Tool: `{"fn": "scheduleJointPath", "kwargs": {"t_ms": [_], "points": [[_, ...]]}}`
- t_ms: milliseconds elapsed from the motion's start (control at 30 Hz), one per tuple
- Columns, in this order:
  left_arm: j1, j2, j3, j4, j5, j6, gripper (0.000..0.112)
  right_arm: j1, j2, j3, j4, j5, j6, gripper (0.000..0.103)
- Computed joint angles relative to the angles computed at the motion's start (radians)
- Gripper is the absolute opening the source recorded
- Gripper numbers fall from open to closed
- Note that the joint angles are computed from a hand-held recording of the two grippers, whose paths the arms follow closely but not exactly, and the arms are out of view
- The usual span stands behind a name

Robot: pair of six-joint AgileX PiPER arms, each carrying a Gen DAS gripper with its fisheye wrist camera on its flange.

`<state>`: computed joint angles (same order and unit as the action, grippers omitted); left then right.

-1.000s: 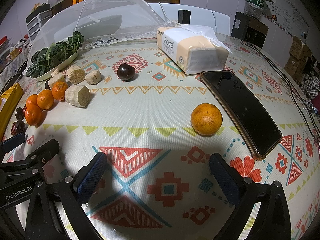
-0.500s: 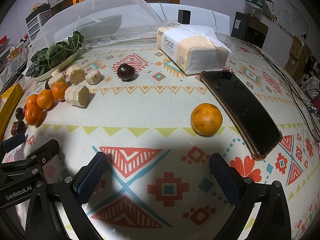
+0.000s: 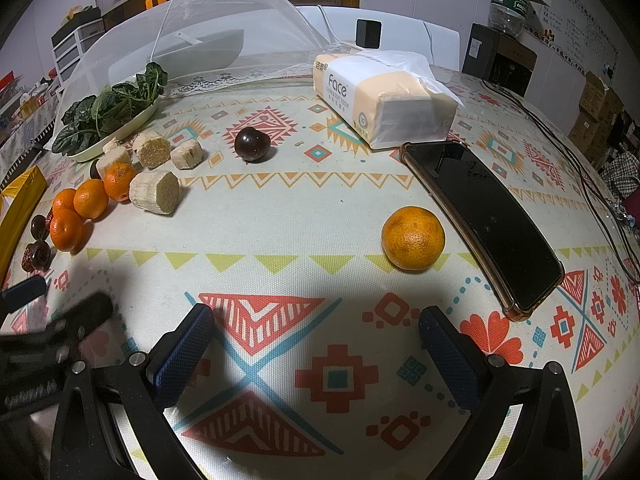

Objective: Organize fruits

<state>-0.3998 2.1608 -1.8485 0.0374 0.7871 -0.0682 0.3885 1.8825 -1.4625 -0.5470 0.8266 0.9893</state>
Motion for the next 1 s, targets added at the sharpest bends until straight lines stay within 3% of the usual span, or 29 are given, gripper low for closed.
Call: {"fn": "scheduleJointPath", "kwargs": {"t_ms": [167,300,400,500,633,767,900,1000], "points": [[0.021,-0.032,0.059,-0.081,-0.021,0.143,0.103,-0.019,-0.008,-0.005,0.063,-0.009,-0.008,0.103],[0.024,-0.092,0.156,-0.112,-0.051,0.195,0.103,-0.004,0.036,-0.090,0.082,0.115,-0.029,0.103],[0.053,-0.142,0.234,-0.224,-0.071,0.317,0.103,0.003,0.046,-0.107,0.083,0.124,-0.018,0.103],[0.131,-0.179,0.267,-0.421,-0.007,0.440,0.103,0.006,0.036,-0.091,0.065,0.119,0.007,0.103],[0.239,-0.251,0.333,-0.611,0.058,0.587,0.090,0.017,0.027,-0.077,0.032,0.123,0.062,0.101],[0.370,-0.392,0.411,-0.743,0.084,0.748,0.090,0.091,-0.076,0.018,-0.138,0.133,0.281,0.099],[0.520,-0.545,0.459,-0.900,0.103,0.917,0.090,0.203,-0.186,0.049,-0.294,0.238,0.416,0.099],[0.643,-0.603,0.401,-1.004,0.207,0.971,0.090,0.272,-0.259,0.030,-0.341,0.301,0.441,0.100]]}}
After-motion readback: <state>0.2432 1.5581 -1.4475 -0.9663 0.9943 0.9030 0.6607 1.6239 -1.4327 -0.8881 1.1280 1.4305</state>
